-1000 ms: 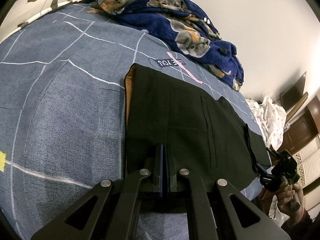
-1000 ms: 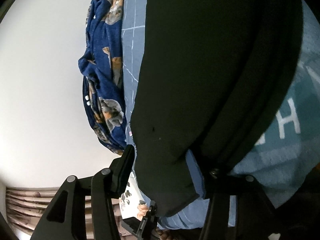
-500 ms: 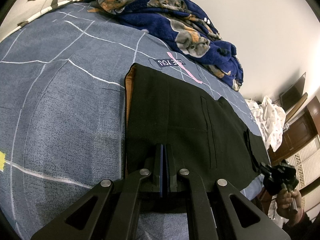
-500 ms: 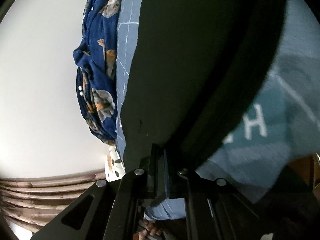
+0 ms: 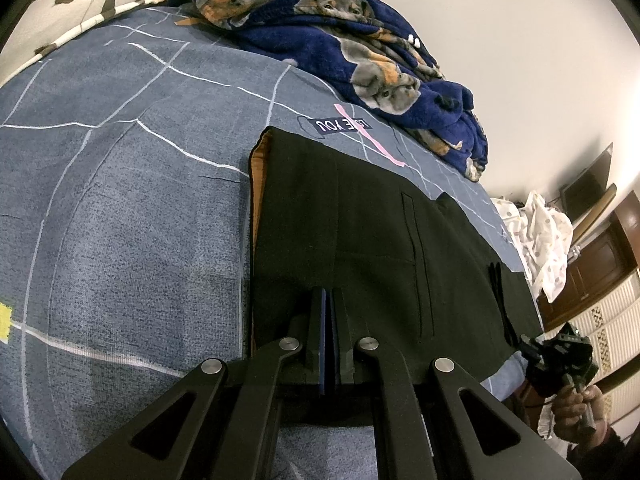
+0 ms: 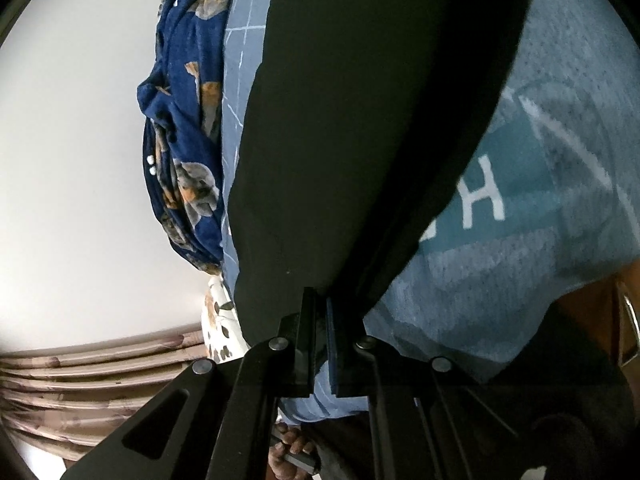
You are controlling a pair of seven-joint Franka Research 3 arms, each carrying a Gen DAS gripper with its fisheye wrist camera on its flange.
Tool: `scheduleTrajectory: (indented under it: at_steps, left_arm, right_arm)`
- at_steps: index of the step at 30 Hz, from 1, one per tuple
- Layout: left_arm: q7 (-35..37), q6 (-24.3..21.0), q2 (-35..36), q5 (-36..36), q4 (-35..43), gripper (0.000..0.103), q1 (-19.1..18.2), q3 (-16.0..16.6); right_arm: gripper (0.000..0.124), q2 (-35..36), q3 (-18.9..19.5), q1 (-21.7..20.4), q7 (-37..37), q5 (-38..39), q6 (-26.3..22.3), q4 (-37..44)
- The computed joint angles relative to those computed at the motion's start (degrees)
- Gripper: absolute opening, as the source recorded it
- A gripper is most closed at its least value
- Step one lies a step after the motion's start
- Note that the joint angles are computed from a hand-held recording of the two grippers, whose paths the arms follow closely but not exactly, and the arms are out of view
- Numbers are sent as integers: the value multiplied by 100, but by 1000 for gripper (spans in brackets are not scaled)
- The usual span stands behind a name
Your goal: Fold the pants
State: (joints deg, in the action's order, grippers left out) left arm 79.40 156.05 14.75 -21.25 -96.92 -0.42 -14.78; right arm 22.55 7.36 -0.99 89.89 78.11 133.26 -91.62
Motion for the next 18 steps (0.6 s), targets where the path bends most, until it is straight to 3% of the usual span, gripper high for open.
scheduleTrajectory:
  at_steps: [7, 12, 18]
  left_arm:
    - [-29, 9, 12, 23, 10, 6, -12, -3]
    - [10, 7, -10, -13, -18, 6, 15, -16]
    - [-4, 4, -17, 8, -22, 6, 6, -6]
  right_arm:
    - [6, 0, 25, -3, -62, 141, -5, -59]
    - [6, 67, 117, -164, -307, 843, -244, -176]
    - [17, 115, 79, -188, -369, 889, -468, -70]
